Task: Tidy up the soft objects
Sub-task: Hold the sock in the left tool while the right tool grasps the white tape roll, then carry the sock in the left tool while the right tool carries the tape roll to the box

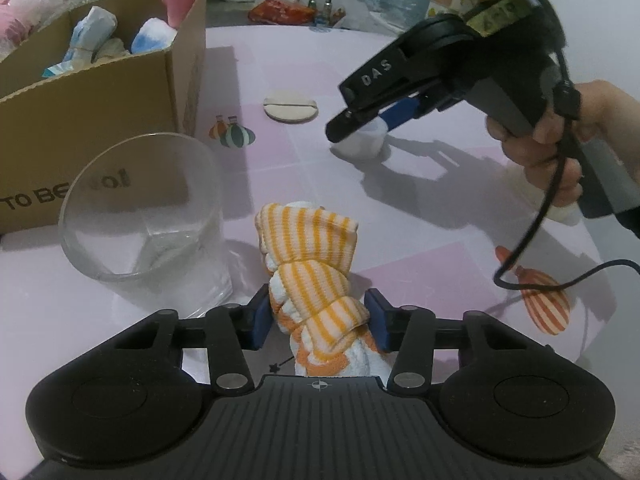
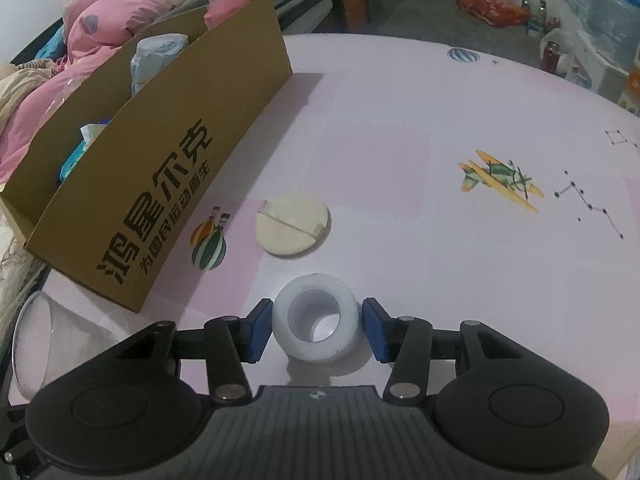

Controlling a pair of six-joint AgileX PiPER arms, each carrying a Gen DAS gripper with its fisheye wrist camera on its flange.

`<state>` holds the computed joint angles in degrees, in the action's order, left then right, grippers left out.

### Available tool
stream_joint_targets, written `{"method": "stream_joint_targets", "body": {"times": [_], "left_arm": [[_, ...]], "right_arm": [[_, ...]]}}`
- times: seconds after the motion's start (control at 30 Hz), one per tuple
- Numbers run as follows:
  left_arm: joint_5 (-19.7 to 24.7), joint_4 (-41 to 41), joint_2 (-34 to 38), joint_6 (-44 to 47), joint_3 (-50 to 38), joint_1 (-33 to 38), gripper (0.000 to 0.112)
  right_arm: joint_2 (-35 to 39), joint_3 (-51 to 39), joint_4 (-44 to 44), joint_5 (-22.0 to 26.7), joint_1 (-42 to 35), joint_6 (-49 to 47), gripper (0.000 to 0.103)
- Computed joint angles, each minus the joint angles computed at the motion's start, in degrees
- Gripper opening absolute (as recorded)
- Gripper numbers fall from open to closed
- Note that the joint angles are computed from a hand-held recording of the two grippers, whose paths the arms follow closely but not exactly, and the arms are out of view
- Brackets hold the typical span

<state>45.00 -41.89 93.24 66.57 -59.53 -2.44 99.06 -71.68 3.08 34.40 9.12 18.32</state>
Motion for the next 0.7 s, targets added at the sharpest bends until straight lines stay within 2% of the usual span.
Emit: {"method": "stream_joint_targets", "body": {"times": [0.17, 0.33, 0.4, 0.53, 0.7], "left_arm": [[-0.33, -0.19, -1.29, 0.94, 1.22, 0.29, 0.044], [1.49, -1.62, -4.93, 3.61, 3.30, 2.02, 0.044], [3.27, -2.46, -6.74, 5.27, 3.86, 3.64, 0.044], [9.63, -3.51, -9.39, 7.57, 2.74, 8.62, 0.044], [15.90, -6.56, -11.24, 9.08, -1.58, 15.67, 0.044]], "right_arm": [[-4.14, 5.16, 1.99, -1.55, -0.08, 0.17, 0.058], [-10.12, 10.48, 3.53, -2.43, 0.60, 0.73, 0.058], [-12.72, 11.97, 2.97, -2.11, 1.63, 2.14, 0.058], [-17.68, 12.77, 2.58, -0.57, 3.91, 4.11, 0.058], [-20.68, 8.23, 0.34, 1.75, 8.68, 6.14, 0.058]]}}
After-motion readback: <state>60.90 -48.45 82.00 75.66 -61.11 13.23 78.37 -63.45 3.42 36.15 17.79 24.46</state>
